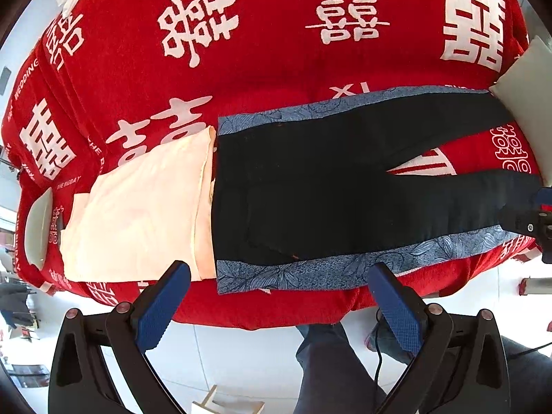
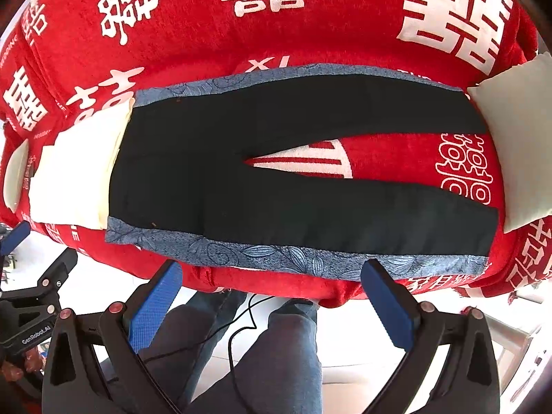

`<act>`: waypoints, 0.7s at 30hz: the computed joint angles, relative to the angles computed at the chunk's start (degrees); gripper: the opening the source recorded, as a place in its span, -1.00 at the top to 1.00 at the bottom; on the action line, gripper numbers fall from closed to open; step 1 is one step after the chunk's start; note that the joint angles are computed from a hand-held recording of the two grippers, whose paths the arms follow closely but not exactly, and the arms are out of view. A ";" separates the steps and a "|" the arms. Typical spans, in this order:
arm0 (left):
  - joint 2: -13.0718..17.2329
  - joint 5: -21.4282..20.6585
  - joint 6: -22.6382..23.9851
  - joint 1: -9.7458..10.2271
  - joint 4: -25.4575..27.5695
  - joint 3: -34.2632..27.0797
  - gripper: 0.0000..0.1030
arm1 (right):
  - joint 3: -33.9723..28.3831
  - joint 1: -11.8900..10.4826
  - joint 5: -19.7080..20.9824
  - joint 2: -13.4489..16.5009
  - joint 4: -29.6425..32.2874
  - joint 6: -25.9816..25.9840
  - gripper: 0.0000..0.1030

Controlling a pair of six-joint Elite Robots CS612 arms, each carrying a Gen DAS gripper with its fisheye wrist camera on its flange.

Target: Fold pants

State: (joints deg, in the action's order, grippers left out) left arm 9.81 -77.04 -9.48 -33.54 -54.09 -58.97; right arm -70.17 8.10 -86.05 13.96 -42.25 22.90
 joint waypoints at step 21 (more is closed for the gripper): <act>0.36 0.85 -1.00 -0.14 0.10 -0.95 -1.00 | 0.65 0.40 -0.76 -0.39 0.49 -1.69 -1.00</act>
State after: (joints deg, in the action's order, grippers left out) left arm 10.17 -76.19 -10.48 -33.68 -53.99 -59.93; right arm -69.52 8.50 -86.81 13.57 -41.76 21.21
